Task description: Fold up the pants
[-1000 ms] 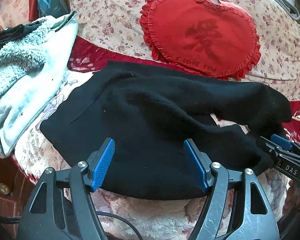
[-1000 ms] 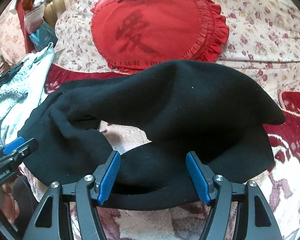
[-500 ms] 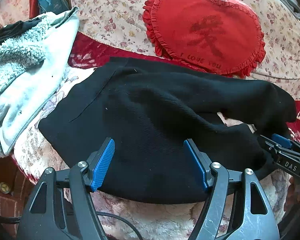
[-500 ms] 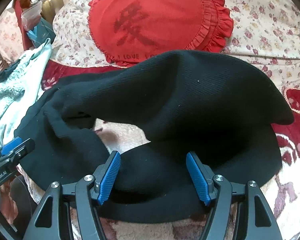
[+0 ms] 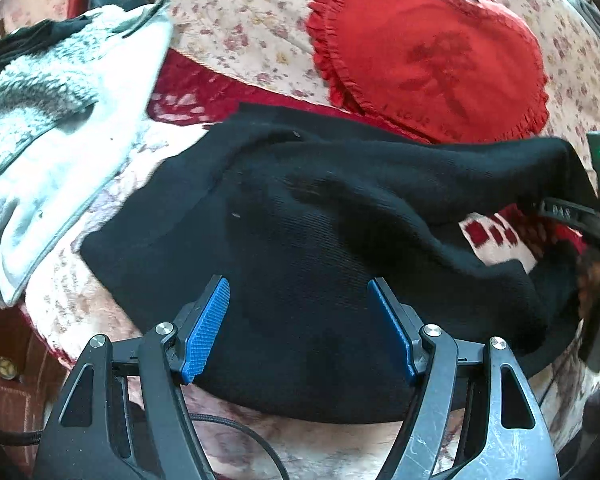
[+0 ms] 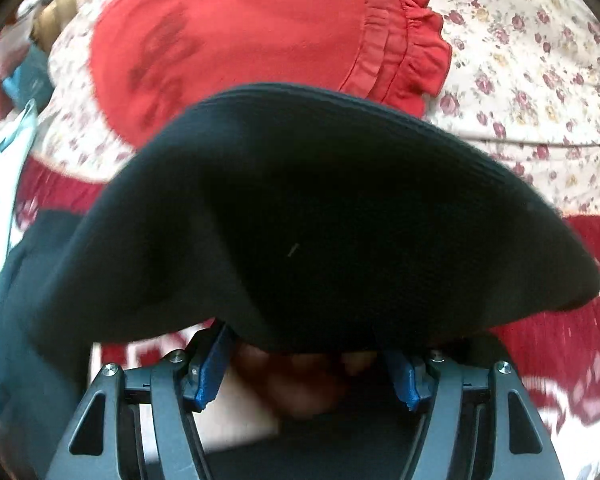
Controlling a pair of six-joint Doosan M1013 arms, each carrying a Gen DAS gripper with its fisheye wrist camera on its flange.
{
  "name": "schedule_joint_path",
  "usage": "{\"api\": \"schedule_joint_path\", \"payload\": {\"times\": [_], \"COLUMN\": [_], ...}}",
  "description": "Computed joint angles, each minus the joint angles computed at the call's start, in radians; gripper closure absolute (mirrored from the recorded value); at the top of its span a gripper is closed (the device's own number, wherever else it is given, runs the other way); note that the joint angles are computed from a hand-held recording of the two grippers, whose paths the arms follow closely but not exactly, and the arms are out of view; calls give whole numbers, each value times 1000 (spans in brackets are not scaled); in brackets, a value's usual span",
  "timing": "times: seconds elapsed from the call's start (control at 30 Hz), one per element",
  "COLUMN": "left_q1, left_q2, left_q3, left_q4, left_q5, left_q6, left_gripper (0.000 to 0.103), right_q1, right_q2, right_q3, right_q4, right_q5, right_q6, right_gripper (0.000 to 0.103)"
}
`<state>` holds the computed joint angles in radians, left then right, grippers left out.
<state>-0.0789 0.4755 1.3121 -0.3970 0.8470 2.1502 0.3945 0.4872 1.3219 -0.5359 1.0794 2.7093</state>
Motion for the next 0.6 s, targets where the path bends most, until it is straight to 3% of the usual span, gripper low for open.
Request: {"api": "schedule_joint_path", "payload": {"times": [0.1,0.2,0.3,0.47,0.53,0.6], "left_q1": [18,41,65,83,88,91], "left_q2": [9,27,44,46,45,45], "left_q3": [-22,-58,-87,-90,-84,-80], "left_q4": [5,0,-18,-21,-22,-22], "left_q5": [2,33,70,90,109,124], "left_q6": [-35,-83,-120,-133,-129,-129], "left_gripper": [31,31,31,31,31,31], "right_q1": [-20,-23,5,73,85,86], "right_q2": [6,-33,-99,-215,-264,-300], "right_q3": [-20,20,98,243,306,360], "right_q4": [-5,14,-28,-78,-61,-49], "right_q5": [1,-42,-40,48,22,-54], "right_q6": [10,29,98,302,395,490], "right_gripper": [37,37,37,37,37,37]}}
